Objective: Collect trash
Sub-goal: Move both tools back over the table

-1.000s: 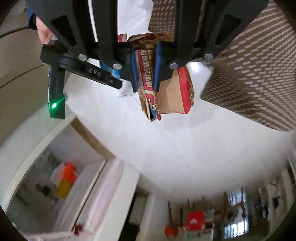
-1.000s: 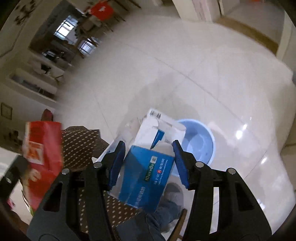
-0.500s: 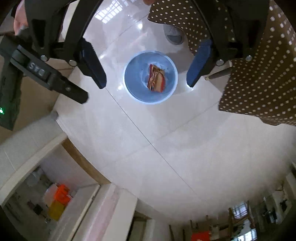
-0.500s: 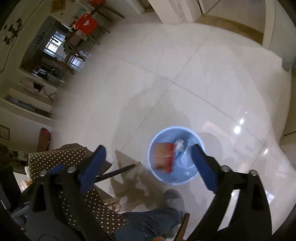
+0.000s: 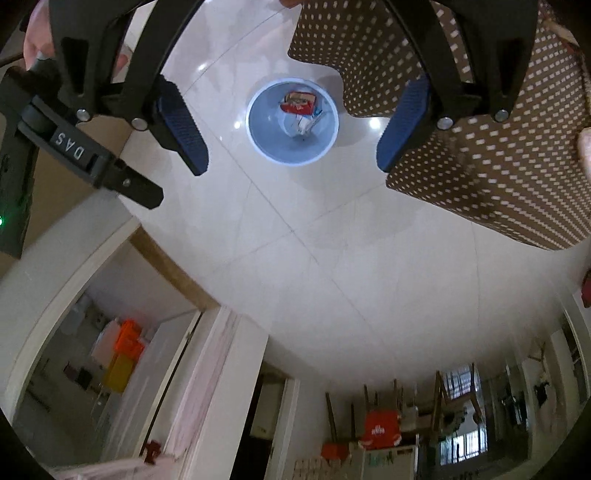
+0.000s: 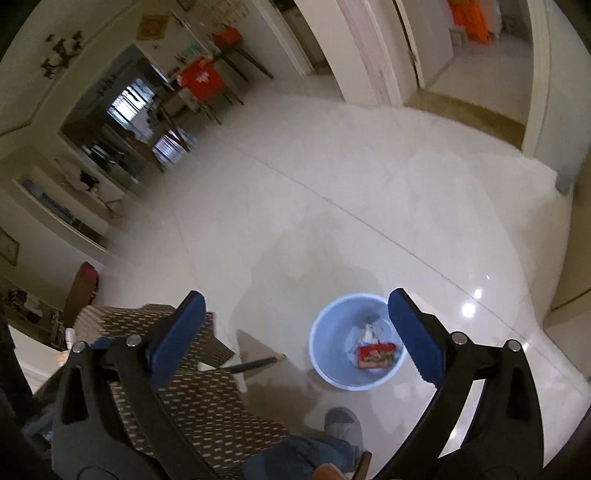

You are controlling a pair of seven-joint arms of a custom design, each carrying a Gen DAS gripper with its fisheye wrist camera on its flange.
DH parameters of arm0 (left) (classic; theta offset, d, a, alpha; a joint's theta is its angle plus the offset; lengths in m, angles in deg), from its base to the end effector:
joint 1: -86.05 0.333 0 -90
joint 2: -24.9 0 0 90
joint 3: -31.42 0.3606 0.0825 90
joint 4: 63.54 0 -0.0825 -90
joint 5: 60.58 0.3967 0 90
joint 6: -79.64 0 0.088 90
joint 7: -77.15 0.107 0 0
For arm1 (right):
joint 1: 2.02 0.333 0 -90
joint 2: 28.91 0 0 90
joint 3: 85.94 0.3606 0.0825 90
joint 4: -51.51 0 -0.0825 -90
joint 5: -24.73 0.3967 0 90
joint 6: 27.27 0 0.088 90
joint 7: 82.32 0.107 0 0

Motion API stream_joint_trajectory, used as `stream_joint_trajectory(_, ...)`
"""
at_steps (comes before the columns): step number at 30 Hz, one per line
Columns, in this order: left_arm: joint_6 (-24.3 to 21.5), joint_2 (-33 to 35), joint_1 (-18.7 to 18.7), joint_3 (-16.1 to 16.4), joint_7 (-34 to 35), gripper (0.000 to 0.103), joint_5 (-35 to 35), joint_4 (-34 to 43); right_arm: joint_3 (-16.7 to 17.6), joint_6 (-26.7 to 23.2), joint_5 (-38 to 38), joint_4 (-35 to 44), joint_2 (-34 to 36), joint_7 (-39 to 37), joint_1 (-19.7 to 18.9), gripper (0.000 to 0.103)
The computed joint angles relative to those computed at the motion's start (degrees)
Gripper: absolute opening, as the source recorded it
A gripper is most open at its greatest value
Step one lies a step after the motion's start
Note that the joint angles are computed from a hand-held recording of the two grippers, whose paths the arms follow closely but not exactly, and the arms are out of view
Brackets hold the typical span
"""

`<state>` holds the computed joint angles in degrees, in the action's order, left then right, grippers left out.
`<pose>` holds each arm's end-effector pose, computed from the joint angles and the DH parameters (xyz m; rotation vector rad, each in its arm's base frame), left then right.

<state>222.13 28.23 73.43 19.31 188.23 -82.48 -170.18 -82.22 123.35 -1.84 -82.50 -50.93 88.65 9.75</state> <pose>0.5794 -0.2613 0.5878 -1.3815 2.4923 -0.9292 0.4536 0.1412 0.5945 -0.9018 2.2588 -0.4349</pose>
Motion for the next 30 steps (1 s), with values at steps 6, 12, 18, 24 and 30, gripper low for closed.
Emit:
stream_joint_trajectory(6,2.9,-7.6,1.5,1.0,5.2,0.093,-5.1,-4.1,4.3,-3.8,-5.2,6.1,-0.5,2.1,0.1,0.097)
stream_joint_trajectory(12,5.2,-14.6,3.8,3.2,9.4,0.093,-9.4,-8.3,7.1,-7.1,-8.7,13.5,2.3,2.1,2.9,0.097)
stream_joint_trajectory(18,7.4,-19.7,7.8,5.5,9.6,0.094,-9.1,-12.2,8.3,-7.3,-9.9,20.8,8.7,-0.5,7.2,0.097)
stream_joint_trajectory(24,9.6,-22.5,12.2,7.3,9.2,0.094,-8.0,-15.1,9.2,-8.5,-11.3,28.9,16.2,-3.3,11.8,0.097)
stream_joint_trajectory(30,13.7,-23.9,17.0,8.6,8.0,0.094,-6.0,-18.0,8.7,-10.9,-11.0,35.9,22.4,-7.6,16.2,0.097)
